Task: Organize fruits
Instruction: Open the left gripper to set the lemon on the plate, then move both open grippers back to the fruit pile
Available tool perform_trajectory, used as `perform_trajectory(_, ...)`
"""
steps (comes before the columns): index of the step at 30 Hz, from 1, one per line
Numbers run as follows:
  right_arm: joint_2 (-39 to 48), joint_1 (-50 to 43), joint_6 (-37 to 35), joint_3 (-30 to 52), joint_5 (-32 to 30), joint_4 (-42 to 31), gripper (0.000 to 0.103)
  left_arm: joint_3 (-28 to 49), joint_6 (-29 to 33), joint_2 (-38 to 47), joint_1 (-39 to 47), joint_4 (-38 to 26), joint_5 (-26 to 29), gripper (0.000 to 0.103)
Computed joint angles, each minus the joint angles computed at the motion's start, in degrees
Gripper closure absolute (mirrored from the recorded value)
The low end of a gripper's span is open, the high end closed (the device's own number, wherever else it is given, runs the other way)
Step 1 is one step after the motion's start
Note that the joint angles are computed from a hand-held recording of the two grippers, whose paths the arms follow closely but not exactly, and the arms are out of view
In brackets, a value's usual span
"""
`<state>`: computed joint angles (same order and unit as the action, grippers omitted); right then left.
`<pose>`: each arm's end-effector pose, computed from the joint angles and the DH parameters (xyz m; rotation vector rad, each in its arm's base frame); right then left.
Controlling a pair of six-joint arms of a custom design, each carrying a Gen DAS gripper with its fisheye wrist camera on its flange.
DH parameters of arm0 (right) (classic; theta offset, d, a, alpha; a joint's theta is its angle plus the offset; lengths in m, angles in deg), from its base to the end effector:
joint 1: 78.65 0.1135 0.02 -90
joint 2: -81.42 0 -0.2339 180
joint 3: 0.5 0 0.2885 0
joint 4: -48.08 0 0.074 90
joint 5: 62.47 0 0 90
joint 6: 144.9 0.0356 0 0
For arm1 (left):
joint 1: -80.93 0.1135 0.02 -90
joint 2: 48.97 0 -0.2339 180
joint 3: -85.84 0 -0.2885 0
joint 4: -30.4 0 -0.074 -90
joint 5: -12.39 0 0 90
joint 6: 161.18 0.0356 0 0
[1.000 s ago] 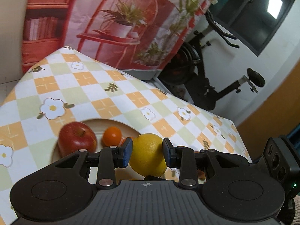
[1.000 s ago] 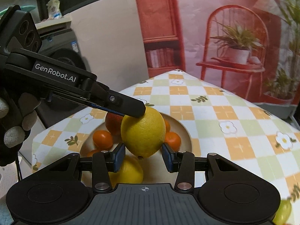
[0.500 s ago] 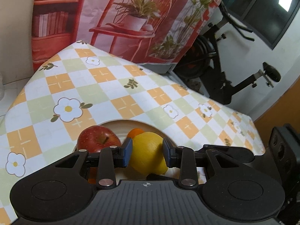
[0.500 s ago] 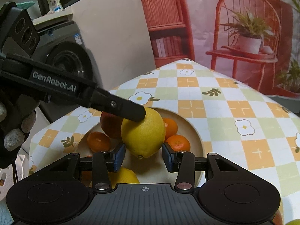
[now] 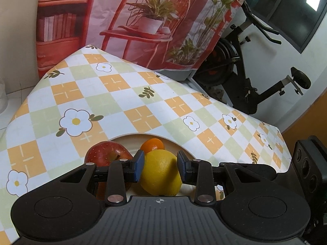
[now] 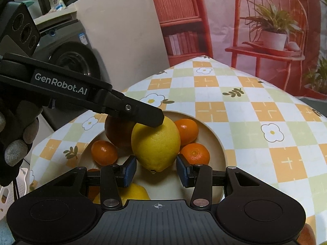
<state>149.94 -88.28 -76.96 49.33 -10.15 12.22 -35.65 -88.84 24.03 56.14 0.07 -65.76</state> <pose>0.2668 -0.0232 0.1555 -0.5033 2.2816 0.5597 0.2767 -0.1358 0.1883 0.2539 2.4006 -0.5966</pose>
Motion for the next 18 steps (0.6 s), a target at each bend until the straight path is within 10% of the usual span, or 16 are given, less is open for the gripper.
perform_trajectory(18,-15.9,-6.5,0.5,-6.7,-1.6,-4.2,0.063,-2.3,-0.7,-9.0,-5.8,-4.0,-9.7,0.067)
